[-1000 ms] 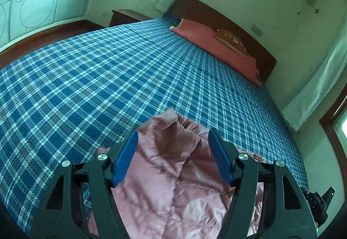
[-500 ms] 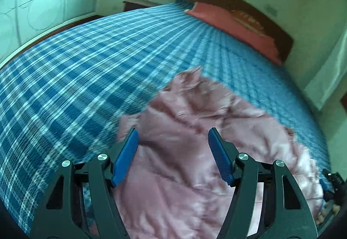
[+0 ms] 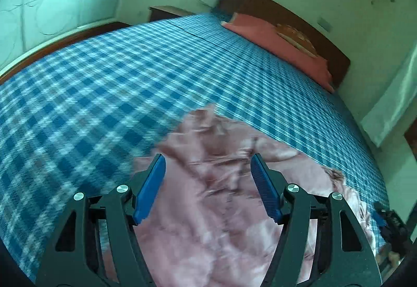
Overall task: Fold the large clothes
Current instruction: 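Lay the hem onto the jacket and open both grippers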
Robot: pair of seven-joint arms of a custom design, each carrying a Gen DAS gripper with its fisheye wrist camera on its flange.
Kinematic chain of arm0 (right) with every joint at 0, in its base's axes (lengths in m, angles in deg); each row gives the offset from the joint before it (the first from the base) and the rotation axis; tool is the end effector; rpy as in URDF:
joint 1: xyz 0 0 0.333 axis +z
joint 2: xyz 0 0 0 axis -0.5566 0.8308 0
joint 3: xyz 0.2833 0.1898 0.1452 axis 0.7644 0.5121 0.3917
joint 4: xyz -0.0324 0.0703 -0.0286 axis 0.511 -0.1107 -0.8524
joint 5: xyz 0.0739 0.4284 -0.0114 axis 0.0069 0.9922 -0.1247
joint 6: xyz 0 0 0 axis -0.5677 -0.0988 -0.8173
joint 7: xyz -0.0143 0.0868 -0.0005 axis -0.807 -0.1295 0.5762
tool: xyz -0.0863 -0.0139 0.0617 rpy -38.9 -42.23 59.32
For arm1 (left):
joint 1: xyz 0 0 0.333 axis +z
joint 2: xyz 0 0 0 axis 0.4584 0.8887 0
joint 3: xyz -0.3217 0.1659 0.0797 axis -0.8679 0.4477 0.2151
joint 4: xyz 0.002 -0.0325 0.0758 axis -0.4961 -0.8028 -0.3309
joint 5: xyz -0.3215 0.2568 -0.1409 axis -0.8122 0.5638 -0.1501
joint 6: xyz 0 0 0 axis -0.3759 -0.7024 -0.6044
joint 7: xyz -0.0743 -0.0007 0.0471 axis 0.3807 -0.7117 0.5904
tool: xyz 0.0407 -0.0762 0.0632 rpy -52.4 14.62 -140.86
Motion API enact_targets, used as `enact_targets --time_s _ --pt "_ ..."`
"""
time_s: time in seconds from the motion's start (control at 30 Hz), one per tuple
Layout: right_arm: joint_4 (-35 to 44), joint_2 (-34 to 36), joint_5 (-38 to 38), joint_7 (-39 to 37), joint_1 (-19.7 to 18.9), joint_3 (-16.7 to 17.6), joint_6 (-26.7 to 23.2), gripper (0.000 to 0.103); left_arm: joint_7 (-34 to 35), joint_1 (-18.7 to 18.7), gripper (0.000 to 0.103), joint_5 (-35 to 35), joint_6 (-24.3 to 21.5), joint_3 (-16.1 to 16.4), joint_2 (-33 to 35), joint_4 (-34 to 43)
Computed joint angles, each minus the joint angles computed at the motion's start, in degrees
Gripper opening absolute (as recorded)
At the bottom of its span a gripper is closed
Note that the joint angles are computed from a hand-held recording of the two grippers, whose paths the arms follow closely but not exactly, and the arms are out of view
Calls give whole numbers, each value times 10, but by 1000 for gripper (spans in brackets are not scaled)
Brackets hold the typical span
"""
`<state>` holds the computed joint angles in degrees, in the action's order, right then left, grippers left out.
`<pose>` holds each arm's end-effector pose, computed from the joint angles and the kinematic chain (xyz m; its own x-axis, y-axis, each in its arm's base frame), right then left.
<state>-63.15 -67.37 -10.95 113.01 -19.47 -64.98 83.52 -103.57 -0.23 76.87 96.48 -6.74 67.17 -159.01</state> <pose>0.5843 0.1391 0.4763 0.1916 -0.8907 -0.4122 -0.8021 0.0999 -0.5887 0.3105 -0.4106 0.4290 0.4767 -0.8059 0.3512 -0.4845 -0.5742 -0.6599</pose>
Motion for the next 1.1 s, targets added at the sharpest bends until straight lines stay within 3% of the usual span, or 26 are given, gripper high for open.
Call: enact_targets --time_s 0.17,0.3,0.37,0.47,0.53,0.6,0.7,0.8,0.93,1.1 --pt "33 49 -127 95 0 7 -44 59 54 -1 67 -44 -10 20 61 31" --pt "40 52 -159 120 -4 17 -40 59 52 -10 67 -47 -7 30 56 24" --pt "18 27 -193 140 -3 15 -14 59 34 -9 67 -25 -1 28 34 9" --pt "7 20 -335 254 -2 1 5 59 35 -4 68 -13 -11 24 27 3" --pt "18 38 -374 290 -7 -4 -26 59 40 5 68 -29 22 36 36 -3" --pt "27 50 -333 260 -16 4 -29 61 42 19 68 -33 71 50 53 -7" --pt "24 35 -315 253 -22 6 -39 61 58 20 69 -44 65 49 48 -4" --pt "-10 -10 -269 222 -27 0 -34 61 31 20 69 -32 63 33 0 -30" --pt "-82 -97 -211 167 -20 -36 -37 61 -37 14 70 -59 61 -6 -96 -92" --pt "-191 -223 -174 171 -15 -80 -46 61 -139 -17 71 -166 40 -80 -196 -161"
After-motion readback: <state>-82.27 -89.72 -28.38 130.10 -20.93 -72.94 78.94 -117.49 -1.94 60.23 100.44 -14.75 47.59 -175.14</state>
